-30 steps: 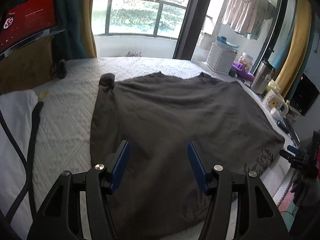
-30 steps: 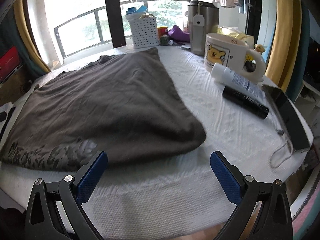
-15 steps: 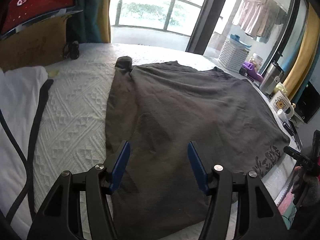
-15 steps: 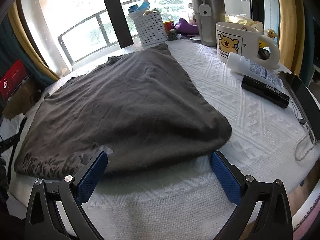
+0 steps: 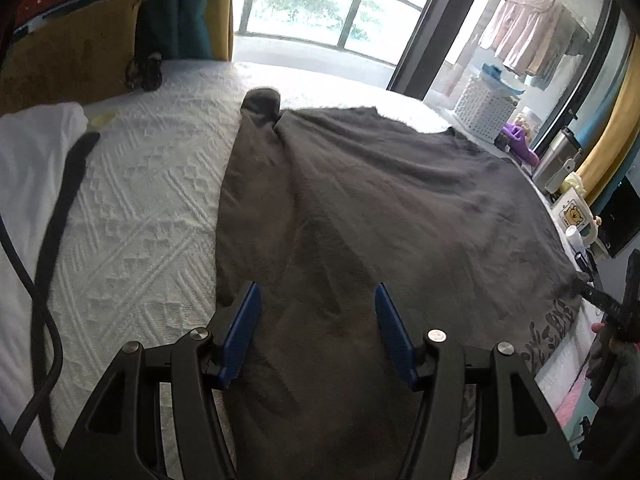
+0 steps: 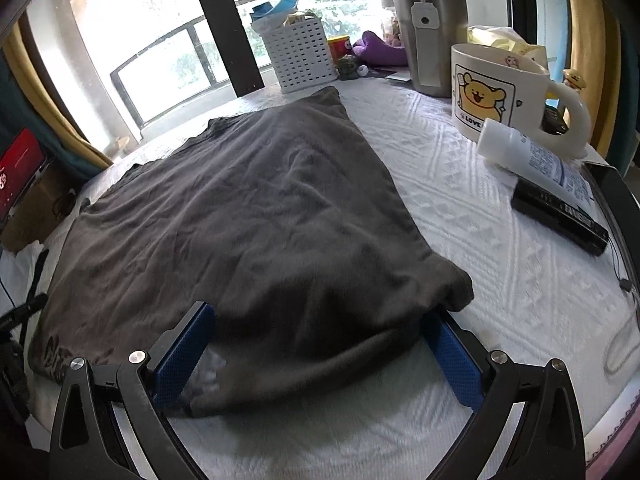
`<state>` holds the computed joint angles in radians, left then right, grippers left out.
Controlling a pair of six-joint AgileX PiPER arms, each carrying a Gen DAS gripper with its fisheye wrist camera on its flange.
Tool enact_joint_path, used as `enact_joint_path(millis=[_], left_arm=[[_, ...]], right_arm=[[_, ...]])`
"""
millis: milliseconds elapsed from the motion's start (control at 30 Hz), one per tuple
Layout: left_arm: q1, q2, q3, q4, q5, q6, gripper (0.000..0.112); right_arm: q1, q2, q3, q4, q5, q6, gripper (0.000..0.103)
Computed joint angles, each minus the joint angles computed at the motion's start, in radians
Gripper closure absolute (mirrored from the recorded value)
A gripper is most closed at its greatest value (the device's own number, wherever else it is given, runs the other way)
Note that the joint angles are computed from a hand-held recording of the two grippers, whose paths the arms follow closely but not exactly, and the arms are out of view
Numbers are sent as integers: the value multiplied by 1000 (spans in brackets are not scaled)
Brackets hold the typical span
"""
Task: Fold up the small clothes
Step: 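Move the right tool to the folded shirt's edge and grasp it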
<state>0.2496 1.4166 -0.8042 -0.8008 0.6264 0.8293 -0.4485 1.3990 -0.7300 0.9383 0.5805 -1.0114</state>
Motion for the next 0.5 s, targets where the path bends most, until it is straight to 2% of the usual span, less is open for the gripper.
enact_joint_path(millis=[67,200,267,333,367,433,467,500], left_arm=[[-2,-5,8,-9,-12,15,52],[-2,-6,12,-19,-15,29,51],[-2,-7,14,-18,-16,33,51],[-1,-10,16,-19,-16,37,51],[1,-10,16,-20,-13,39,51],[3,-10,15,-22,-9,42,51],[4,-10,14,-19,-7,41,51],[4,-11,13,-17,-6,40,51]], right_arm=[[5,16,-13,21,3,1,0],[34,25,-7,68,-61,14,0],[51,24,-6,62,-78,22,5],[65,23,-5,63,-101,12,24],[76,23,-9,31,-117,35,29],[98,20,-14,-44,-157,88,54],[85,29,-24,-22,-125,60,61],[79,29,-23,-11,-115,40,63]])
